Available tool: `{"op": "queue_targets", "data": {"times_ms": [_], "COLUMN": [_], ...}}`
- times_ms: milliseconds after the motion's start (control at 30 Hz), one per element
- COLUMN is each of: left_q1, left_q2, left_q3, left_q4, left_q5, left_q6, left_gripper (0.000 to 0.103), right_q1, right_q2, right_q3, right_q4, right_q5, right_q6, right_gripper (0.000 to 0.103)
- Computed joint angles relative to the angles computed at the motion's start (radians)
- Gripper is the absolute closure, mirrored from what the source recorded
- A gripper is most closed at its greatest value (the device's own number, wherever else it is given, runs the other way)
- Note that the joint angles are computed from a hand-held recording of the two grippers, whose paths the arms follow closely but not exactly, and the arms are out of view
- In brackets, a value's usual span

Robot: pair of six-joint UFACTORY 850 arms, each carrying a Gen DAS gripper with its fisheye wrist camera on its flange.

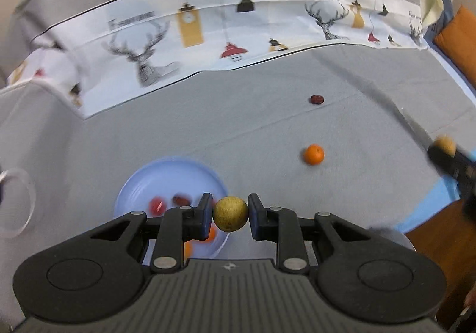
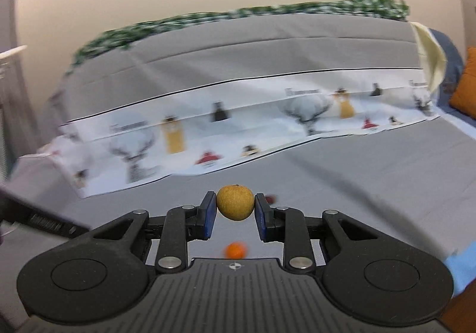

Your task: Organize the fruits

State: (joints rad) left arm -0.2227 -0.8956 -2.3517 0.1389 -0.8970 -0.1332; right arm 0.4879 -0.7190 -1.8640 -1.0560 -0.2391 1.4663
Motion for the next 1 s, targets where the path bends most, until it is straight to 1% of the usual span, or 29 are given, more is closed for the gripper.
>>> {"op": "queue_targets", "data": {"times_ms": [67,100,167,200,300,400,433,500,533,633,700,800,933,1000], "left_q1": [0.011,0.016,0.024,0.027,0.037,0.044,0.043,0.045,0.047,0.048,0.052,0.059,0.072,0.071], "left_q2": [0.117,0.163,0.236,0.270,0.346,0.396,0.413,0.442,0.457,0.491,0.505,0.534,0.551,0.553], "left_q3": [0.173,0.240,0.343,0.389,0.488,0.553,0.576,0.612,0.631,0.669,0.682,0.715,0.733,0.733], "left_q4": [-0.002,-0.002,-0.006,-0.007,-0.018,-0.039,-0.029,-0.018,-0.017,0.013,0.022,0.031,0.013,0.017], "left_q5": [0.062,0.085,0.125,0.141,0.162,0.193,0.207,0.232,0.242,0.247,0.242,0.258,0.268,0.273], "left_q6": [-0.016,-0.024,-0.035,-0.042,-0.060,-0.044,-0.052,-0.067,-0.076,-0.122,-0.135,-0.161,-0.158,-0.161], "left_gripper": [0.075,0.075,0.075,0.075,0.075,0.075,0.075,0.075,0.075,0.075,0.075,0.075,0.075,0.075], "right_q1": [0.025,0.039,0.069,0.083,0.116,0.138,0.142,0.151,0.154,0.163,0.170,0.178,0.185,0.186], "right_q2": [0.045,0.065,0.098,0.111,0.141,0.156,0.163,0.181,0.185,0.195,0.195,0.199,0.203,0.203], "right_q3": [0.048,0.072,0.107,0.122,0.153,0.159,0.163,0.183,0.187,0.203,0.202,0.203,0.205,0.203], "right_q4": [0.111,0.140,0.142,0.172,0.212,0.107,0.055,-0.109,-0.138,-0.169,-0.149,-0.160,-0.234,-0.230], "right_q5": [0.032,0.046,0.051,0.059,0.063,0.043,0.039,0.032,0.031,0.039,0.048,0.049,0.038,0.031], "right_q6": [-0.101,-0.135,-0.155,-0.191,-0.240,-0.170,-0.124,0.034,0.062,0.082,0.051,0.043,0.108,0.106], "right_gripper": [0.074,0.074,0.074,0.074,0.074,0.074,0.074,0.074,0.074,0.074,0.074,0.074,0.074,0.074]}}
